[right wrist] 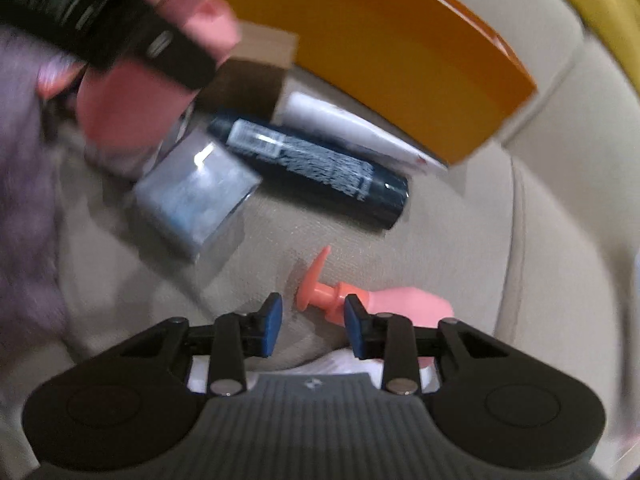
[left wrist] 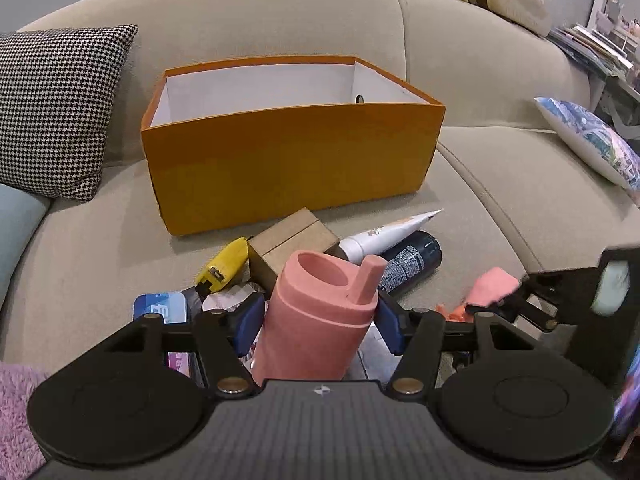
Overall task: Organize rigid objects
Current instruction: 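Close the left gripper on the pink cup while the right grips the pump bottle neck, then lift and carry the pink cup and pump bottle toward the orange shoebox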
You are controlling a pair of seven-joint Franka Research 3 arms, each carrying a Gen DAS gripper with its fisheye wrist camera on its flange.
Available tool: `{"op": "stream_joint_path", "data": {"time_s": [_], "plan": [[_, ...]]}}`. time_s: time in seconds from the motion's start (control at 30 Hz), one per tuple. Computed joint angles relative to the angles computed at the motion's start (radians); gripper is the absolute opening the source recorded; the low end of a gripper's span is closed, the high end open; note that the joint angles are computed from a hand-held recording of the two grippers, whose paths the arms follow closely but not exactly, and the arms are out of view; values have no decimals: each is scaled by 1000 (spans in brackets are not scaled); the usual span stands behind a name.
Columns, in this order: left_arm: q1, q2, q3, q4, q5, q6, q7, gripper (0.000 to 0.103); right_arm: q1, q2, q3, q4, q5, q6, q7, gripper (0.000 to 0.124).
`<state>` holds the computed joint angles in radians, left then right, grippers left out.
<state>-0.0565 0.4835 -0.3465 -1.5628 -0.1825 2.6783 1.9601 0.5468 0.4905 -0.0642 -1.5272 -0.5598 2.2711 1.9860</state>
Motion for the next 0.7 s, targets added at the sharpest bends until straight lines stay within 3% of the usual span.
{"op": "stream_joint_path", "data": {"time_s": [0.07,0.43,0.7], "plan": [[5,-3,-3,-5,-6,-1,2,68,25,21,-14,17,-72,-29,-40,36],[19,-11,-8,-17,-36,-1,-3,68,68,30,-25,-28,-271,-5,-160,35],[35,-46,-16,-59,-69,27,7,68,76,-16,-21,-73,-323,-9,-104,30]]}}
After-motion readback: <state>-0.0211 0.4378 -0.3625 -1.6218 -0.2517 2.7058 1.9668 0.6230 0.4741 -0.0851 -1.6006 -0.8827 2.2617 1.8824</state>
